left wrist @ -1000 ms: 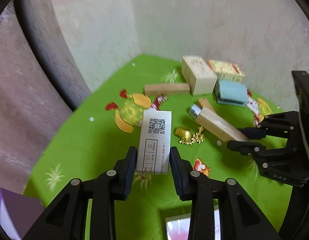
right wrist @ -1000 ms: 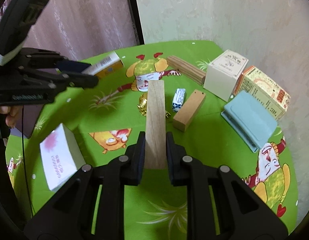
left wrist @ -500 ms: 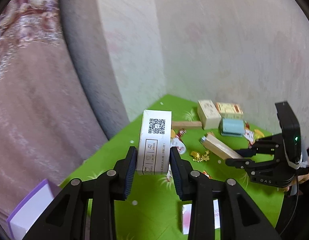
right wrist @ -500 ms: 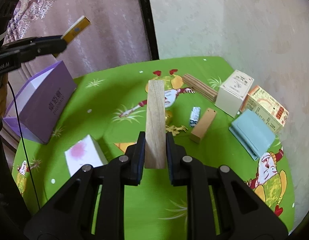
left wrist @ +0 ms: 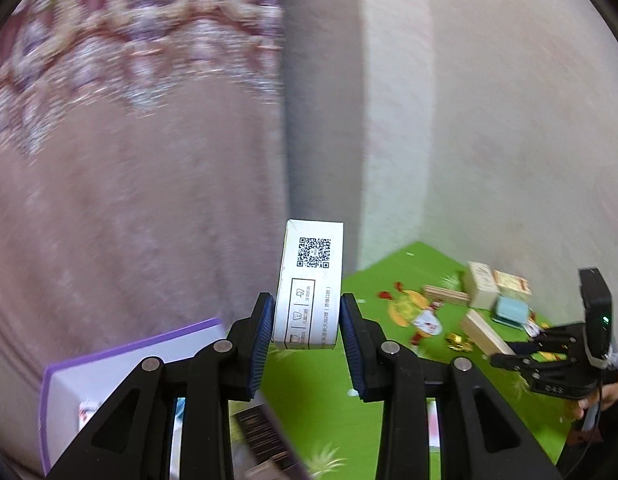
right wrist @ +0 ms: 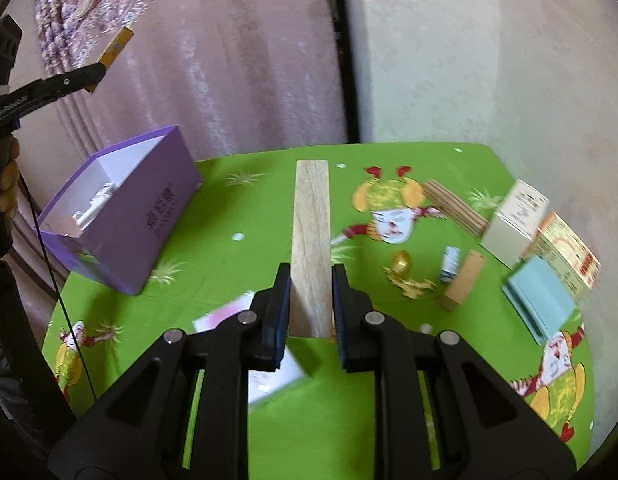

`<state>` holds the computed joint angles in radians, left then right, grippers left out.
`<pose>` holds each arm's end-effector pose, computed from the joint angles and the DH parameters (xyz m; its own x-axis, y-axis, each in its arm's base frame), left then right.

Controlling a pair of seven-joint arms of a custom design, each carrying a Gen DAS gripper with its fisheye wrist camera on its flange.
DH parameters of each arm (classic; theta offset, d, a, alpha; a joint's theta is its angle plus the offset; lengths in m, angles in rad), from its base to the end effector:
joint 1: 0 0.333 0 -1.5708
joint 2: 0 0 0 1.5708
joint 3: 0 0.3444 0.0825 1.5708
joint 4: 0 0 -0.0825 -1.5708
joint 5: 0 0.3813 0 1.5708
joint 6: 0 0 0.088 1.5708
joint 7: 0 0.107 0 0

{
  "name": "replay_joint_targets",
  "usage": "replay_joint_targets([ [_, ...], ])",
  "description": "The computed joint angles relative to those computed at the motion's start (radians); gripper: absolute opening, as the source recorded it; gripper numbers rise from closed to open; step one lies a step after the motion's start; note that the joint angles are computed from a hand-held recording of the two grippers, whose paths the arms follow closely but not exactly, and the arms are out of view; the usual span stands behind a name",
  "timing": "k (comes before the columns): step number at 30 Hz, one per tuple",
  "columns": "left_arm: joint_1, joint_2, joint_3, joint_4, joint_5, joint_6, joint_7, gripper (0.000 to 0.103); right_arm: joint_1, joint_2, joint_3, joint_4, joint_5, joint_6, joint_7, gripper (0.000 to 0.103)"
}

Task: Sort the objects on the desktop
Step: 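Carry the wooden block and QR-code box over the purple-rimmed box, then open both grippers to drop the items into the purple-rimmed box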

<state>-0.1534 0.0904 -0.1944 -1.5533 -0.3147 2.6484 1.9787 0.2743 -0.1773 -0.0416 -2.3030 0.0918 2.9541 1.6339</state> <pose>0.6036 -0.2019 0.7395 -0.5132 -0.8581 -0.0175 -0.4292 0.2743 -0.8605 0.5137 0.1142 0.5479 0.1400 -0.9814 -0.1312 -0.6880 -0.0011 -0.7257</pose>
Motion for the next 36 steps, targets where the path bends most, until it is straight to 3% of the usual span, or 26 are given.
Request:
replay_joint_targets([
  [4, 0.024, -0.018, 0.026, -0.028, 0.008, 0.018, -0.062, 0.034, 0.032, 0.03, 0.011, 0.051, 0.026, -0.01, -0.04, 0.022],
  [16, 0.08, -0.044, 0.071, -0.088, 0.182, 0.033, -0.338, 0.034, 0.074, 0.152, 0.106, 0.241, 0.058, -0.057, -0.148, 0.022],
  [29, 0.123, -0.064, 0.081, -0.141, 0.221, 0.048, -0.431, 0.034, 0.09, 0.351, 0.218, 0.512, 0.068, -0.169, -0.21, 0.022],
  [36, 0.127, -0.07, 0.078, -0.154, 0.213, 0.051, -0.436, 0.035, 0.086, 0.477, 0.254, 0.654, 0.054, -0.151, -0.222, 0.022],
])
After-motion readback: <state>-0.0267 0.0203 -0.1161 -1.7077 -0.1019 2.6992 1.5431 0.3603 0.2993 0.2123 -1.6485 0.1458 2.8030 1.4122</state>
